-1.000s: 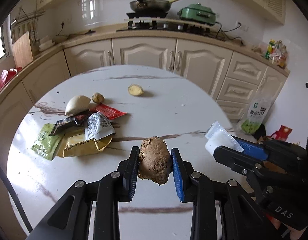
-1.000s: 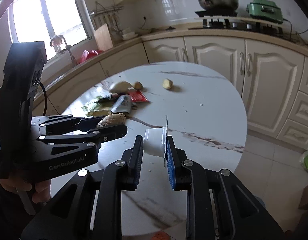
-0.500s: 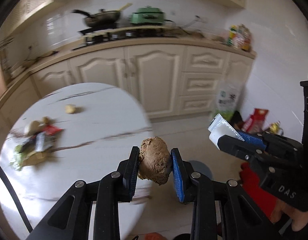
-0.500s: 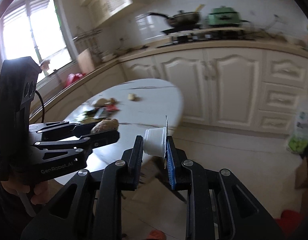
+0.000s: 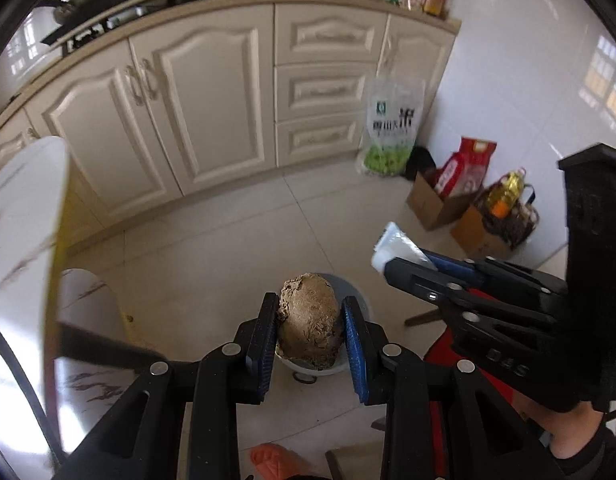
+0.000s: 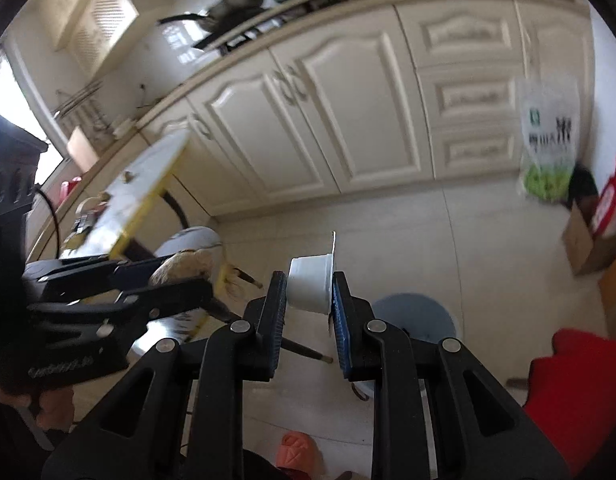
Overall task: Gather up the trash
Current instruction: 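Carry the ginger root and white cup to the bin and release both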
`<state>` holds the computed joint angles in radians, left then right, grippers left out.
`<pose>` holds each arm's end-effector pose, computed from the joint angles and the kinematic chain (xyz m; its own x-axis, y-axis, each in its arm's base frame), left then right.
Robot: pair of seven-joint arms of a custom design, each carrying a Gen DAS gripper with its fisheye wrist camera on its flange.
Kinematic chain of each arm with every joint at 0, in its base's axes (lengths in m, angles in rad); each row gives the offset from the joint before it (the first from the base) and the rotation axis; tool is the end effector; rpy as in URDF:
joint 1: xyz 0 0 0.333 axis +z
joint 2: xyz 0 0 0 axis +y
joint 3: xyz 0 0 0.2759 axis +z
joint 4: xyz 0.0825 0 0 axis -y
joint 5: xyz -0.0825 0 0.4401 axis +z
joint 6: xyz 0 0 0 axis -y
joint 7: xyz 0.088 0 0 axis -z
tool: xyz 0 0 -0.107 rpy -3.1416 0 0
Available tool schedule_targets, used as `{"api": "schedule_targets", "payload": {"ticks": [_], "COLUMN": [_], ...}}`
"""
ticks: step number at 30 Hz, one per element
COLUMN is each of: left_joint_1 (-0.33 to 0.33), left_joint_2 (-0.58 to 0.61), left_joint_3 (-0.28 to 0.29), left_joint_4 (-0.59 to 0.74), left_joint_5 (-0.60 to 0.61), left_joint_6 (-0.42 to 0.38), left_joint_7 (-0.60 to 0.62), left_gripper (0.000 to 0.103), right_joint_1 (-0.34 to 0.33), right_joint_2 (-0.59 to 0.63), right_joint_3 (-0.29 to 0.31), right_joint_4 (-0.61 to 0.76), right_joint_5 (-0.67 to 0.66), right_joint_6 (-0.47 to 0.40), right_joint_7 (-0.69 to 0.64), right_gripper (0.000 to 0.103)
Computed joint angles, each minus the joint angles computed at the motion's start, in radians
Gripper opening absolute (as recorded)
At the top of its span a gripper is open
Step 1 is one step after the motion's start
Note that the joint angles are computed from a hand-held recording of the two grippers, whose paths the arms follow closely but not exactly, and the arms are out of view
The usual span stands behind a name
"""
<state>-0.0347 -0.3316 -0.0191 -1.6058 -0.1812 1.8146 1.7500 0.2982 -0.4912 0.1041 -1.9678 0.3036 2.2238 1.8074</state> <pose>0.5134 -0.0448 0.7829 -0.2561 -0.9639 0.0725 -0.8272 0.1797 -0.5324 0.4618 0.2206 0.7194 0.2091 -0.8933 -0.3979 -0.8107 0.0691 -0.5813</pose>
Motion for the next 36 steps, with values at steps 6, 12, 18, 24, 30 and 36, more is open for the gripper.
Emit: {"api": "schedule_targets", "payload": {"ticks": [6, 12, 18, 24, 30, 36], "left_joint_1": [0.001, 0.014, 0.005, -0.006, 0.012, 0.018], "left_joint_2": [0.163, 0.398, 0.584, 0.552, 0.367, 0.110], "left_joint_3": [-0.031, -0.081, -0.124, -0.136, -0.123, -0.069], "left_joint_4": [0.129, 0.358, 0.560, 0.520, 0.349, 0.141], "left_joint_5": [0.018, 0.041, 0.094, 0.144, 0.092, 0.038], "left_joint_6": [-0.029, -0.078, -0.118, -0.067, -0.025, 0.042], "left_joint_7": [-0.012, -0.019, -0.042, -0.068, -0.056, -0.040], "left_gripper": [0.028, 0.028, 0.028, 0.065, 0.066, 0.070], "right_joint_1": [-0.028, -0.060, -0.077, -0.082, -0.081, -0.076], "right_joint_2": [0.014, -0.021, -0.069, -0.093, -0.142, -0.189], "right_joint_3": [-0.020, -0.026, -0.033, -0.028, -0.011, 0.018], "right_joint_4": [-0.058, -0.105, -0.147, -0.142, -0.138, -0.097], "right_joint_5": [-0.004, -0.030, -0.030, -0.032, -0.043, -0.071], "right_joint_6": [0.012, 0.015, 0.025, 0.024, 0.012, 0.000], "right_joint_7": [0.022, 0.039, 0.059, 0.074, 0.102, 0.123], "right_gripper": [0.042, 0.050, 0.055, 0.059, 0.060, 0.065]}}
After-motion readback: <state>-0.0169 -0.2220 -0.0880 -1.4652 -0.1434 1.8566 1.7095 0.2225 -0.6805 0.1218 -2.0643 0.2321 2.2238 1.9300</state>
